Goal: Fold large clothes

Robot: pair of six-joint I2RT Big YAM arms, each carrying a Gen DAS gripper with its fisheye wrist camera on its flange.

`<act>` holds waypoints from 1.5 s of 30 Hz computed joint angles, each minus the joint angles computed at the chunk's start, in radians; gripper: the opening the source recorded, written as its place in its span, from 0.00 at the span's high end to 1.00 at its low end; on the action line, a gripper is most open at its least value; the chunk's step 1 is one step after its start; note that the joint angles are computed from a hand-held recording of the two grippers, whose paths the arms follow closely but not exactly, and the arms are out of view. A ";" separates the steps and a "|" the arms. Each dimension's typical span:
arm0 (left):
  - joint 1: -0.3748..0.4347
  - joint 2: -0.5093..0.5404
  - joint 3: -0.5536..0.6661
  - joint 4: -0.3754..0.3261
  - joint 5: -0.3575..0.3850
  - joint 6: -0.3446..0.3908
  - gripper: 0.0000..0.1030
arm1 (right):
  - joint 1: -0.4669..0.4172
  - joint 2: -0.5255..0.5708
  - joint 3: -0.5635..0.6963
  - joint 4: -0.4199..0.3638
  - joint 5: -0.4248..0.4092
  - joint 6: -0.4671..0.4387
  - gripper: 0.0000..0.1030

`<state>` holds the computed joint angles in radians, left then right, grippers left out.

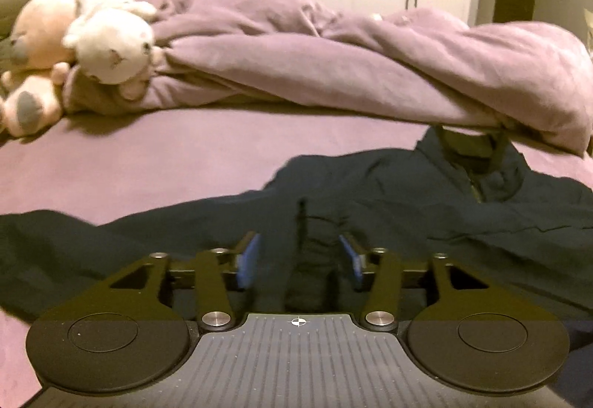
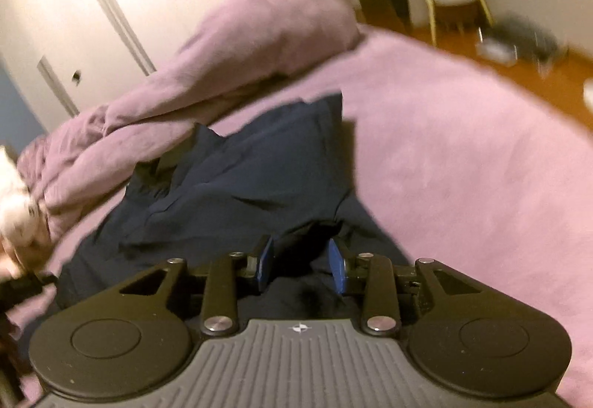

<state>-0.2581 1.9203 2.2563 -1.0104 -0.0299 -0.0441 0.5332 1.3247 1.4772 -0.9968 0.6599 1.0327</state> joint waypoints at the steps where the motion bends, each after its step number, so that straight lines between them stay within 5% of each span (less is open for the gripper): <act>1: 0.003 -0.028 -0.043 0.024 0.012 0.000 0.45 | 0.005 0.011 0.015 0.002 0.024 -0.032 0.68; 5: -0.008 -0.049 -0.075 -0.024 0.100 -0.015 0.38 | -0.022 0.111 0.096 0.029 0.004 -0.186 0.69; 7: -0.019 -0.033 -0.064 -0.053 0.128 -0.031 0.38 | -0.041 0.179 0.143 -0.018 0.004 -0.231 0.71; 9: -0.035 -0.010 -0.052 -0.067 0.104 -0.024 0.38 | -0.068 0.242 0.194 -0.101 -0.022 -0.222 0.75; 15: -0.043 0.082 0.033 -0.112 0.072 -0.088 0.30 | -0.086 0.300 0.231 -0.135 0.058 -0.361 0.77; 21: -0.049 0.077 0.011 -0.088 0.063 -0.083 0.25 | -0.134 0.276 0.195 -0.109 0.052 -0.356 0.73; 23: -0.047 0.061 -0.016 -0.070 0.063 -0.072 0.25 | -0.117 0.269 0.207 -0.138 0.071 -0.325 0.73; 30: -0.051 0.042 -0.044 -0.061 0.052 -0.047 0.22 | -0.074 0.177 0.067 -0.055 0.082 -0.365 0.70; 33: -0.054 0.048 -0.032 -0.076 0.042 -0.042 0.21 | -0.093 0.175 0.065 -0.067 0.068 -0.330 0.54; 45: -0.057 0.061 0.005 -0.137 0.012 -0.015 0.17 | -0.049 0.241 0.134 -0.172 0.190 -0.411 0.53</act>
<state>-0.3151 1.9818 2.2616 -1.1475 -0.0175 -0.0595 0.4838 1.5654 1.6109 -1.1692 0.8499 0.6215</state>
